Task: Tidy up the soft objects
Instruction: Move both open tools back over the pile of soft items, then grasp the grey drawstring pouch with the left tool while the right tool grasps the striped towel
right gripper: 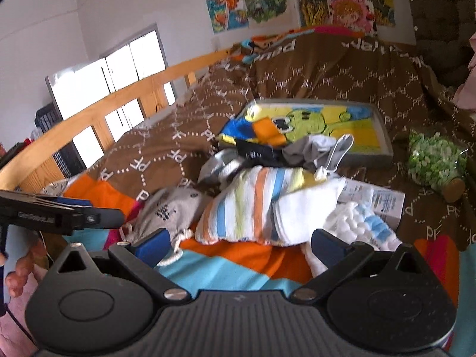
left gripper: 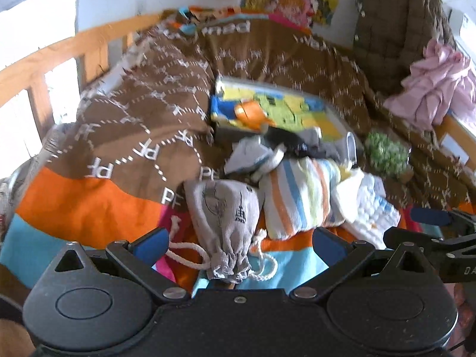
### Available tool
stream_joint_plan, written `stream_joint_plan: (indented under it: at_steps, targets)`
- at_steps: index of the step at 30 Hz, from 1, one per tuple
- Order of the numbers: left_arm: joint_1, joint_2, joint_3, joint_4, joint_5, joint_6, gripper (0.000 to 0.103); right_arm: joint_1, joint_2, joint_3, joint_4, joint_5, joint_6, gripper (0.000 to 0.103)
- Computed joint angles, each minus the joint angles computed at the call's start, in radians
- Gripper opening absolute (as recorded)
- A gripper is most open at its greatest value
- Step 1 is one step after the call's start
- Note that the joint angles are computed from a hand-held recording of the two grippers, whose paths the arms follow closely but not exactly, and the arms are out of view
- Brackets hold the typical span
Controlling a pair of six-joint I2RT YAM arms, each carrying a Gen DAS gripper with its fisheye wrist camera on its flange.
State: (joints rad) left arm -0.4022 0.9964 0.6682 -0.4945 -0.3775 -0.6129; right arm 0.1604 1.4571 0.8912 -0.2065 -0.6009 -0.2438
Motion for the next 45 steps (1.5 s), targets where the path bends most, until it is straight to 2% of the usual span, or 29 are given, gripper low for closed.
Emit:
stream_joint_plan:
  at_steps: [5,13,21,28,32,40,43,45]
  targets:
    - [0.069,0.088,-0.009,0.078,0.096,0.068,0.102,0.023,0.044,0.044,-0.050,0.037,-0.006,0.103]
    - [0.159,0.194,0.019,0.127,0.204,0.115,0.102,0.055,0.170,0.185,-0.164,0.065,-0.042,0.103]
    - [0.229,0.297,0.041,0.191,0.295,0.185,0.098,0.132,0.245,0.213,-0.040,0.121,-0.184,0.103]
    - [0.265,0.350,0.058,0.214,0.341,0.211,0.092,0.185,0.319,0.206,0.110,0.141,-0.402,0.103]
    - [0.291,0.368,0.065,0.224,0.370,0.213,0.089,0.196,0.383,0.260,0.093,0.150,-0.429,0.103]
    - [0.318,0.383,0.074,0.223,0.398,0.187,0.077,0.210,0.438,0.274,0.169,0.177,-0.466,0.103]
    - [0.321,0.388,0.077,0.220,0.395,0.177,0.069,0.220,0.450,0.281,0.168,0.189,-0.484,0.103]
    - [0.325,0.389,0.078,0.218,0.392,0.171,0.060,0.225,0.459,0.286,0.169,0.198,-0.494,0.103]
